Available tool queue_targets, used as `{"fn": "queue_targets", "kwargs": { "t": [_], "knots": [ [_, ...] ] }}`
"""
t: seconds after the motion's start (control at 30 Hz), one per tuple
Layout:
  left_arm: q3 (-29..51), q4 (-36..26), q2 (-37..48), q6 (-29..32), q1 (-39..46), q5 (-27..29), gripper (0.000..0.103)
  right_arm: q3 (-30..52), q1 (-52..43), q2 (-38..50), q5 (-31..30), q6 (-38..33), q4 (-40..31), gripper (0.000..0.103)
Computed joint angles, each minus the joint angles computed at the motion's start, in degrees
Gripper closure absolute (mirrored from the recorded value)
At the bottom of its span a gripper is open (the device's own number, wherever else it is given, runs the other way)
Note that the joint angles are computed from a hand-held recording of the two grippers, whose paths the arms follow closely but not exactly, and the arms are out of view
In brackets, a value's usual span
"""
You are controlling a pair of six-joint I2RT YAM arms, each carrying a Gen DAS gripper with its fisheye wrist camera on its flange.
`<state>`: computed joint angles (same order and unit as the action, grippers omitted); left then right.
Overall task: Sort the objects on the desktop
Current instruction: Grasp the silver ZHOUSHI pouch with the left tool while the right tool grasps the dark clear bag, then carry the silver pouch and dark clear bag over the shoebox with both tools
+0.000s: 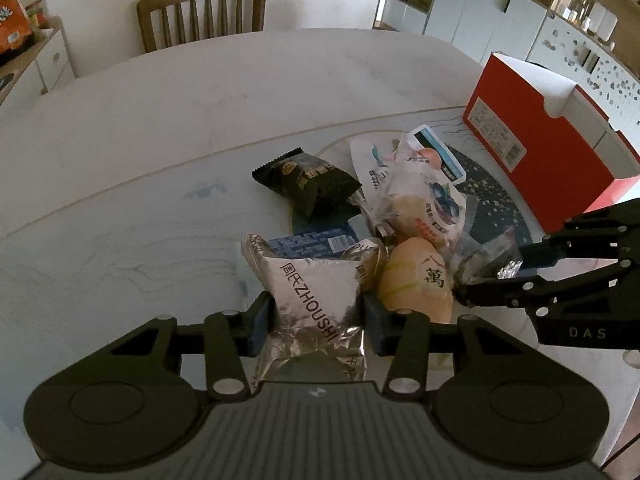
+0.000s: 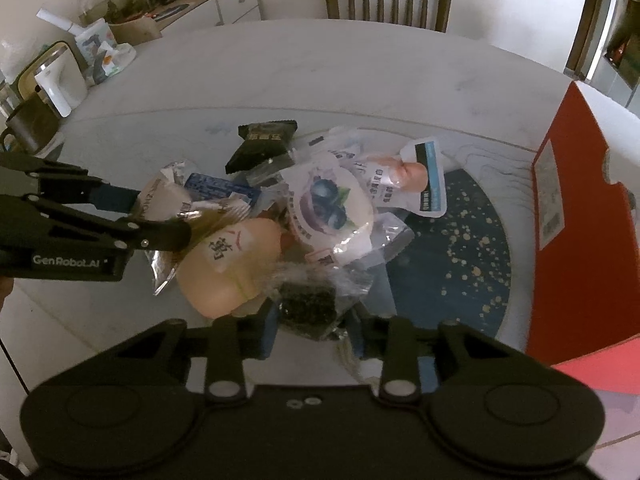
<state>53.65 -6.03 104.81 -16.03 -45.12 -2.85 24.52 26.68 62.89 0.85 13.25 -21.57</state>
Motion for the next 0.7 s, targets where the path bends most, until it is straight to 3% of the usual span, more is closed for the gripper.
{"fn": "queue_targets", "kwargs": {
  "t": [0.7],
  "knots": [
    [-4.8,-0.9,-8.2,-3.4,-2.4,-0.8,0.058,0.2,1.0,-12.7,3.2,1.7,-11.2,0.07]
  ]
}}
